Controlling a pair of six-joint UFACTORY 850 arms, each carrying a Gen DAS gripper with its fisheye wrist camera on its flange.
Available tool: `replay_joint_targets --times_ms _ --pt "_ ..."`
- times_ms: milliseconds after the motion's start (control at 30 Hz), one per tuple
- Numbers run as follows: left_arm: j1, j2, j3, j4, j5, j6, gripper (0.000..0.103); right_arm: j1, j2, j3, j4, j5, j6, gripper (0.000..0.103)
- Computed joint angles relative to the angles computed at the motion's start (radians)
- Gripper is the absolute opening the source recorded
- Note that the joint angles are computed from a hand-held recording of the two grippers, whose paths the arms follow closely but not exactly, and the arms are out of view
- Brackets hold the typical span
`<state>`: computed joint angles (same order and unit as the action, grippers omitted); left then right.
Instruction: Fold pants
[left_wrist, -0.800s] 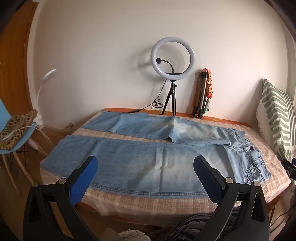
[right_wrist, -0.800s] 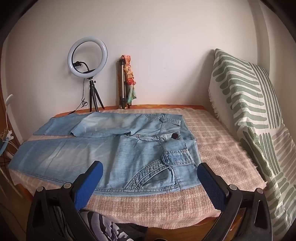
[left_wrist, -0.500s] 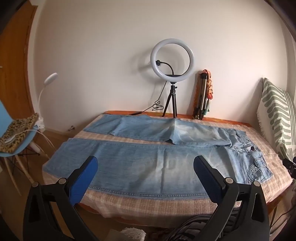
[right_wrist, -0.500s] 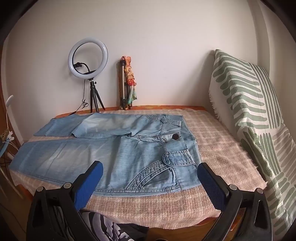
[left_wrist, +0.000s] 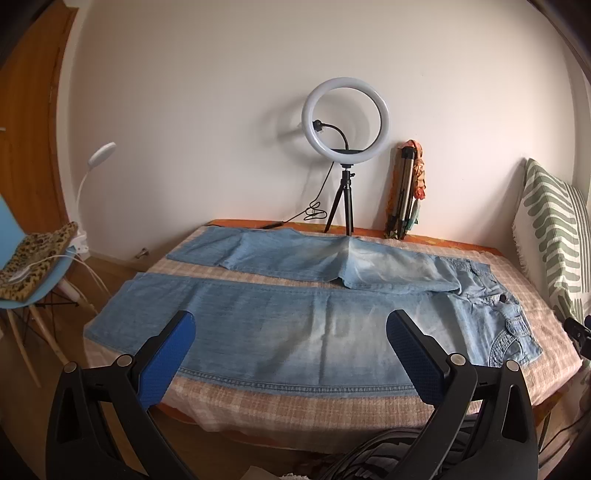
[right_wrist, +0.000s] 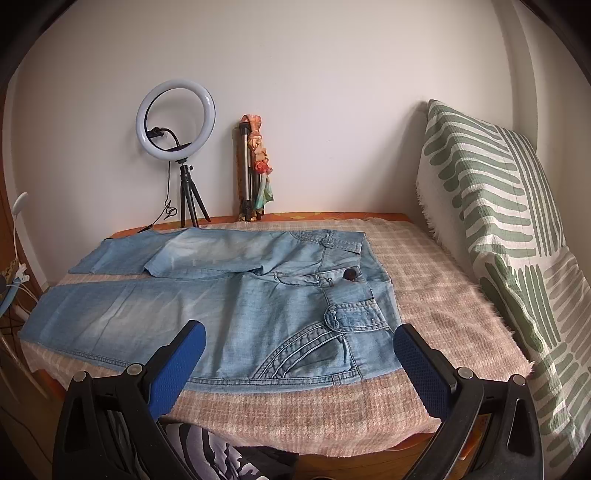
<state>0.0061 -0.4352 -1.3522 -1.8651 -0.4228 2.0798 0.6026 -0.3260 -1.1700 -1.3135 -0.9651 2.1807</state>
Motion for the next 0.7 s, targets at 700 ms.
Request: replay_joint_targets --times_ms 700 --pt "0.003 0.004 0.003 -0.022 -0.009 0.021 0.103 0.003 -0.004 -0.004 -0.007 0.006 0.005 0.103"
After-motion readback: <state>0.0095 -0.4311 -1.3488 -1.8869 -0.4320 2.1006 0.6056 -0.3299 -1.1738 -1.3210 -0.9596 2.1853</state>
